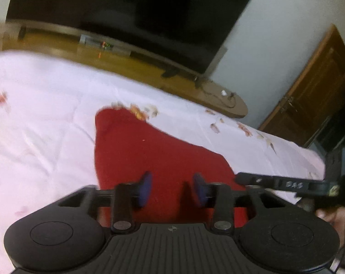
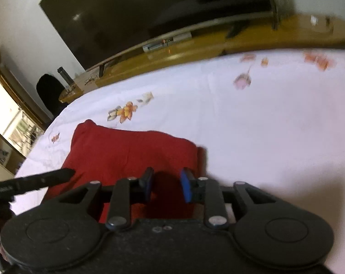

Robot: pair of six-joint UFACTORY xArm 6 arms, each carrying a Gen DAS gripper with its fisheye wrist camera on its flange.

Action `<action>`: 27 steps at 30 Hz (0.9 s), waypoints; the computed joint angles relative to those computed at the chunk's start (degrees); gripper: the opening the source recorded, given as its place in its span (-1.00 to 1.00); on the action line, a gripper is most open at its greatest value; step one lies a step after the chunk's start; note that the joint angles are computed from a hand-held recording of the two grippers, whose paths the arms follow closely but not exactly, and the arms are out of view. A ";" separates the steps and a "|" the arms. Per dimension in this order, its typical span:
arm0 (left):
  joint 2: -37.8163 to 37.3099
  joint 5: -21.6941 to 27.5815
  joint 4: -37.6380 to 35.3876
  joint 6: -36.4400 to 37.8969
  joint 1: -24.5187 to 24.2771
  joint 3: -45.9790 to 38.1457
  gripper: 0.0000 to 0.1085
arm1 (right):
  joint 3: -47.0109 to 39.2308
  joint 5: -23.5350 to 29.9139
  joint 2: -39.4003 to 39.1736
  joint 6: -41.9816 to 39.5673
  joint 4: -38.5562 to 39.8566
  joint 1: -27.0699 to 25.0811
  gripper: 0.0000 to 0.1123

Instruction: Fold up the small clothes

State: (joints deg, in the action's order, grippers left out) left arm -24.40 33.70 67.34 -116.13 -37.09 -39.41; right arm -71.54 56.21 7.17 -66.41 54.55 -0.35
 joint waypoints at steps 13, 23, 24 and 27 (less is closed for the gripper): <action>-2.93 16.03 -7.65 2.95 -11.39 0.40 0.30 | 10.82 -3.02 -9.26 -7.00 -1.52 -1.45 -0.38; -3.68 22.10 -9.35 -7.95 -23.28 4.12 0.30 | 18.60 3.94 -17.95 -18.81 -7.40 -6.78 -0.41; -3.64 23.38 -9.19 -8.06 -24.30 4.30 0.30 | 18.92 1.55 -17.17 -18.37 -8.28 -6.40 -0.34; -2.83 26.36 -9.72 -8.09 -26.16 3.55 0.31 | 15.34 3.28 -12.40 -12.43 -7.17 -7.61 -0.29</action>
